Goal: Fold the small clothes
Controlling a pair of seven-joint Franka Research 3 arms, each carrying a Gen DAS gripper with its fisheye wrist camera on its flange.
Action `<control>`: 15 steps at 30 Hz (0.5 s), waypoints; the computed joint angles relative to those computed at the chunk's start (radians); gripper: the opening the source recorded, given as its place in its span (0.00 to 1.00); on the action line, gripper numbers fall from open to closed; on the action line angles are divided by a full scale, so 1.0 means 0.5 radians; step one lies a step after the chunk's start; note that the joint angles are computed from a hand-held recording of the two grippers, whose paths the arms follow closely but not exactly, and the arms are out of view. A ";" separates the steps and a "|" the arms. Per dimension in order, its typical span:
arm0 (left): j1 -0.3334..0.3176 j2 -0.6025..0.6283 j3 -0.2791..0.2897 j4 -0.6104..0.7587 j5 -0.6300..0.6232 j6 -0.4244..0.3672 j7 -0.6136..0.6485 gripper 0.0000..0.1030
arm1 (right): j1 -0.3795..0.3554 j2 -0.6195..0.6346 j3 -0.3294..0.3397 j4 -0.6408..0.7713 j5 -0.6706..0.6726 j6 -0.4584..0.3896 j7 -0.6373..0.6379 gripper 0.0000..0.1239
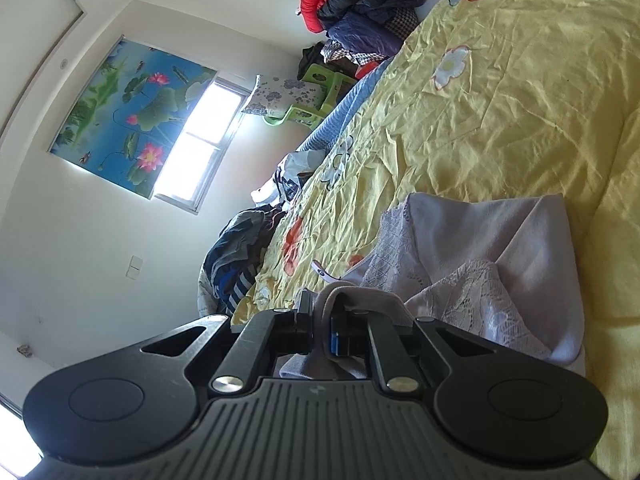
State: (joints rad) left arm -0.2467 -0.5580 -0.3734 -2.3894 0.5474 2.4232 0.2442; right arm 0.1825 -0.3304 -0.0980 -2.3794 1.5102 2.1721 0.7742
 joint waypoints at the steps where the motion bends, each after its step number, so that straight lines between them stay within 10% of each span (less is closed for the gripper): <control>1: -0.001 0.003 0.016 -0.007 -0.012 0.021 -0.005 0.04 | 0.001 0.018 0.004 0.012 0.000 0.005 0.009 0.12; 10: 0.035 0.059 0.138 -0.063 -0.154 0.248 -0.010 0.04 | -0.007 0.192 0.041 0.131 0.009 0.014 0.088 0.14; 15: 0.076 0.072 0.200 -0.152 -0.326 0.501 -0.106 0.04 | -0.006 0.270 0.059 0.176 0.136 0.038 0.108 0.60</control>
